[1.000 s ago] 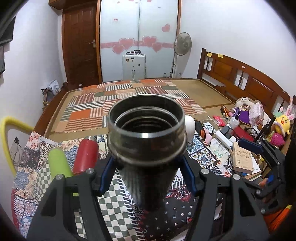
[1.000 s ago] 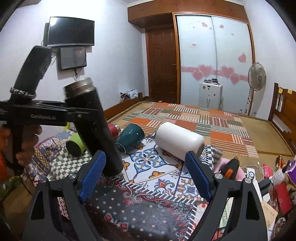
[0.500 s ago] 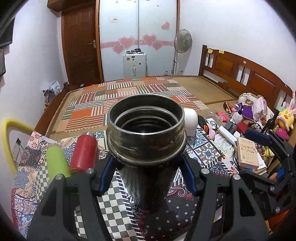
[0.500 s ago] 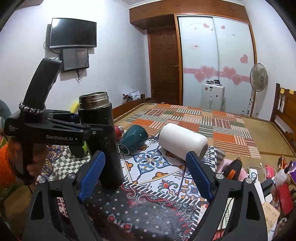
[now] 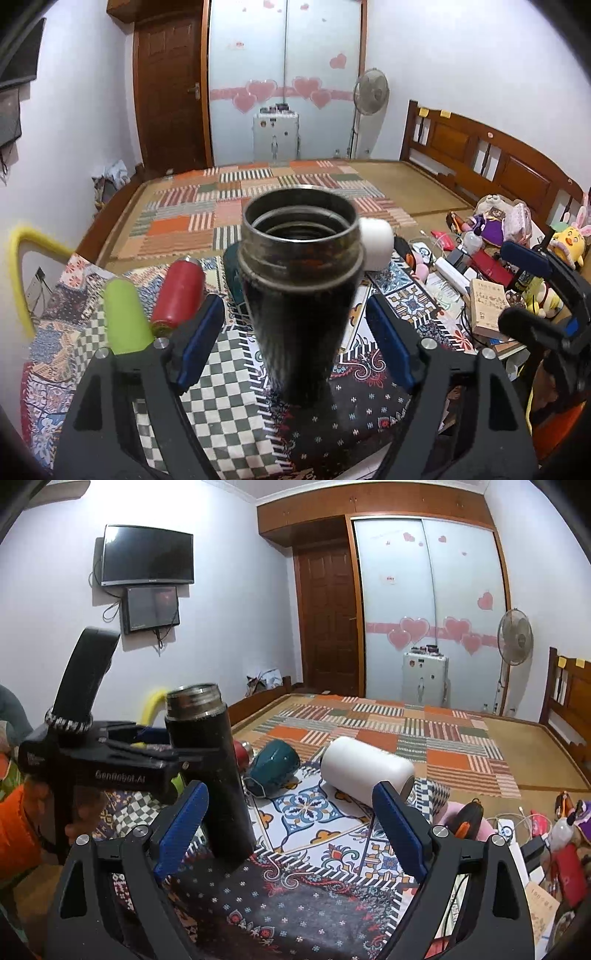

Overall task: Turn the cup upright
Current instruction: 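Rotate the black thermos upright with the left tool, rim up, then set the thermos down on the quilt and open the left tool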

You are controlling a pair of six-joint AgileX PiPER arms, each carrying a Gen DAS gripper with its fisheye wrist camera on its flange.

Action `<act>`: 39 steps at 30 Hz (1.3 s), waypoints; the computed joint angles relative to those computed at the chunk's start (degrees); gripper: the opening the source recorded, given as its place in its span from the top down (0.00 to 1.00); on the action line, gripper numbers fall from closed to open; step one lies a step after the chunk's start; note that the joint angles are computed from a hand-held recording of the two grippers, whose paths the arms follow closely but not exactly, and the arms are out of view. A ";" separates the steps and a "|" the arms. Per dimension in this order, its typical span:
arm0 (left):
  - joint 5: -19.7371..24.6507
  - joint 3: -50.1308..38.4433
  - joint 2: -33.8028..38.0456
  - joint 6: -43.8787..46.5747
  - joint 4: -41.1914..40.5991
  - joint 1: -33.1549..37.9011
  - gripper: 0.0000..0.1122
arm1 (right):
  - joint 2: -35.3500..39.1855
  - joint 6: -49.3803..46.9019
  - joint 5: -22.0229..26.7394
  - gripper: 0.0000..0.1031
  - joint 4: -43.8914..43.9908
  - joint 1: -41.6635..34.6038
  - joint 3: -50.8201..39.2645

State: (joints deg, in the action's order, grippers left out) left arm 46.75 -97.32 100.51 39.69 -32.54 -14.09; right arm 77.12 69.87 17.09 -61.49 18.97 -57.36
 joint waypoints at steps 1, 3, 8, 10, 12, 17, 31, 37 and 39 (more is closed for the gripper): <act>-1.19 1.91 -1.72 0.86 -0.64 0.17 0.30 | -0.51 1.45 0.78 0.13 -1.28 0.76 0.05; -4.03 6.58 -6.05 3.53 -2.92 1.01 0.30 | -1.69 4.07 2.33 0.13 -3.63 2.37 0.27; -7.58 15.16 -14.91 9.16 -9.03 3.34 0.30 | -4.11 8.85 9.34 0.13 -8.69 8.84 -0.11; -10.65 19.75 -19.46 12.88 -12.15 4.11 0.30 | -4.89 10.83 13.16 0.13 -10.59 12.10 -0.40; -12.02 23.19 -22.92 17.09 -16.25 5.49 0.29 | -5.57 13.37 17.54 0.13 -13.01 15.90 -0.61; -10.10 30.11 -30.95 26.70 -28.53 11.79 0.24 | -6.41 19.73 26.94 0.12 -17.71 24.72 -1.12; -6.09 39.32 -40.94 36.89 -44.23 22.18 0.10 | -3.49 30.72 48.03 0.00 -27.53 40.79 -1.36; -4.64 40.51 -42.29 37.89 -45.29 23.71 0.09 | -1.97 30.66 51.49 0.00 -27.86 42.73 -2.14; -5.20 40.74 -42.53 38.01 -45.52 23.55 0.09 | -1.83 30.98 52.20 0.00 -27.72 43.20 -1.95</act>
State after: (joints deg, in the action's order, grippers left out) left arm 41.56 -56.58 57.97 77.69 -78.07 9.46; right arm 75.29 100.85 69.29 -89.21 62.18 -59.31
